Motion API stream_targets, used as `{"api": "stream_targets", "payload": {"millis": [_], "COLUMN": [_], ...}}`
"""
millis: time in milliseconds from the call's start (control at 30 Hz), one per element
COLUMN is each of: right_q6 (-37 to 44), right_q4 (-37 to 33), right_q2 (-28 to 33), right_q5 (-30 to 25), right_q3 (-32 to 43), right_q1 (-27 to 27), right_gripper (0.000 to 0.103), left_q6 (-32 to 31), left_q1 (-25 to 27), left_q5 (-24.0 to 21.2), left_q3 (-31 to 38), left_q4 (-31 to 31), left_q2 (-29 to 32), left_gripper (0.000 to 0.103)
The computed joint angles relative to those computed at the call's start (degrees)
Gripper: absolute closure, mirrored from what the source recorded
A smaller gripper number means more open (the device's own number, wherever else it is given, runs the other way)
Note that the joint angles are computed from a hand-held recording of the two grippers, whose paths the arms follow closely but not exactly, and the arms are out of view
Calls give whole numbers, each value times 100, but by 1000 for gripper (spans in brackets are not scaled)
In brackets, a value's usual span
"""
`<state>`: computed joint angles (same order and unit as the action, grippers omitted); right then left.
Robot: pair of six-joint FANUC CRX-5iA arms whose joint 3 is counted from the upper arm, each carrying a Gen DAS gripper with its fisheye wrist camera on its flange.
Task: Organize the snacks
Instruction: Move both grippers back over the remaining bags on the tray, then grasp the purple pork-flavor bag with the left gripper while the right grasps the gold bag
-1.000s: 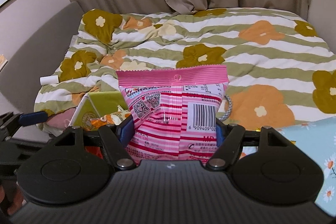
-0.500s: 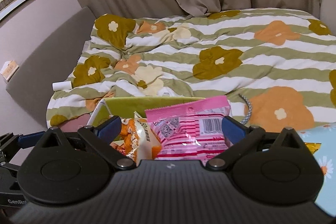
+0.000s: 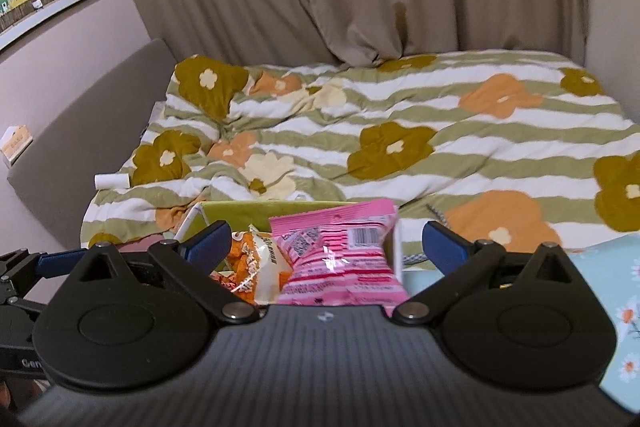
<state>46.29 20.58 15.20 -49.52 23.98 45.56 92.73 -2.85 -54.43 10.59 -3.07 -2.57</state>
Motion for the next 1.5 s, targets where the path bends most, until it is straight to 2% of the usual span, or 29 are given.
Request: {"api": "stream_targets", "payload": {"millis": [300,400,567,700,833,1067,1300,1500], "right_q6": [-617,-656,-400,365,1441,3449,4463,4749], "right_q4": [814,897,773,151,-659,-2236,-3418,-4070], "right_q2": [-810,-1059,-1373,-1515,-1528,-1047,-289,337], "right_q5": [-489,-552,-501,-407,-329,-699,-1278,-1501], "right_q3": [-900,-1169,-1516,-1568,-1453,-701,105,569], "right_q1": [140,82,-160,-567,-1088,-2092,-2726,-2927], "right_gripper": [0,0,0,0,0,0,0,0], "left_q6": [-254,-143,411,1199,2140,3126,3234,2953], "left_q1": [-270,-448,-934,-1519,-2220,-2982,-3250,-3301], "left_q5": [77,115,-32,-278,-787,-1402,-1838,-2313], "left_q3": [-158,-176,28,407,1032,1860,2485,3071], "left_q4": [121,52,-408,-1026,-1807,-2530,-2713,-2966], "left_q2": [-212,-250,-135,152,645,1527,2384,3115], "left_gripper": [0,0,0,0,0,0,0,1]}}
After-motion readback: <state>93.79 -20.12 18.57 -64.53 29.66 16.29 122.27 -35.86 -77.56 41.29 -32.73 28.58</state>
